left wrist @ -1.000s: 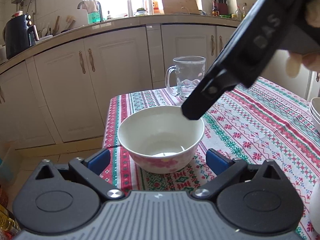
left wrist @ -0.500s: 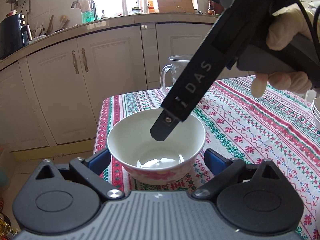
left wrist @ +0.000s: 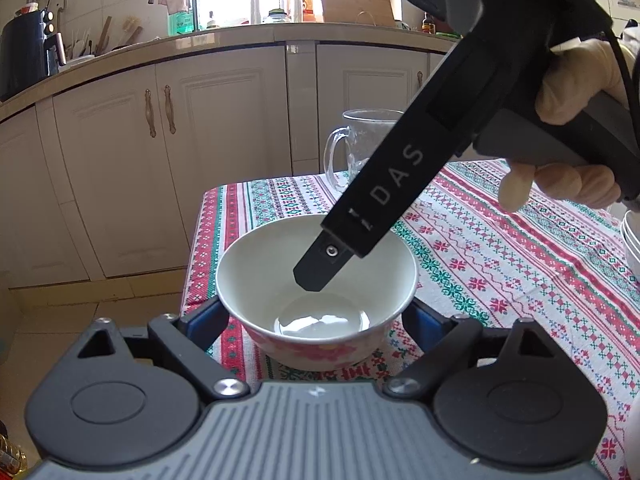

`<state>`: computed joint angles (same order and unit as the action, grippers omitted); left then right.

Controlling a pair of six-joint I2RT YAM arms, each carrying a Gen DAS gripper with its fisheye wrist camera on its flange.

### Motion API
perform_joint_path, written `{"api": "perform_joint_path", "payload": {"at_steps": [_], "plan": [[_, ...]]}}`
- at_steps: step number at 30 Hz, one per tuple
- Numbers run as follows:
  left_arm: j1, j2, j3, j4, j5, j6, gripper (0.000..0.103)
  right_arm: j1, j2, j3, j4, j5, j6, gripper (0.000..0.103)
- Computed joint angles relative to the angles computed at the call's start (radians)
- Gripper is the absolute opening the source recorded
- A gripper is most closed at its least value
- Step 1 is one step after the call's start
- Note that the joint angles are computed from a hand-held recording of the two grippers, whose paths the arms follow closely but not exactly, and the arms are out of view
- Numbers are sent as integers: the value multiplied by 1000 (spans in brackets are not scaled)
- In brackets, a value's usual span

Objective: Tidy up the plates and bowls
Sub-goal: 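Grasp the rim of the white bowl with the right tool, then lift and carry the held bowl toward the bowl stack with the right tool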

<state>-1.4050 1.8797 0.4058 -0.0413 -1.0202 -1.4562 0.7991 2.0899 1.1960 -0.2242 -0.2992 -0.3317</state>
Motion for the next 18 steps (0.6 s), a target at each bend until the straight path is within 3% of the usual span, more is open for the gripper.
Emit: {"api": "perform_joint_path", "payload": {"at_steps": [8, 18], "plan": [[5, -21, -50, 97, 9, 26, 93, -1, 14, 8, 4, -7, 6, 61], [-18, -36, -27, 25, 13, 5, 93, -5, -13, -21, 12, -19, 20, 61]]}}
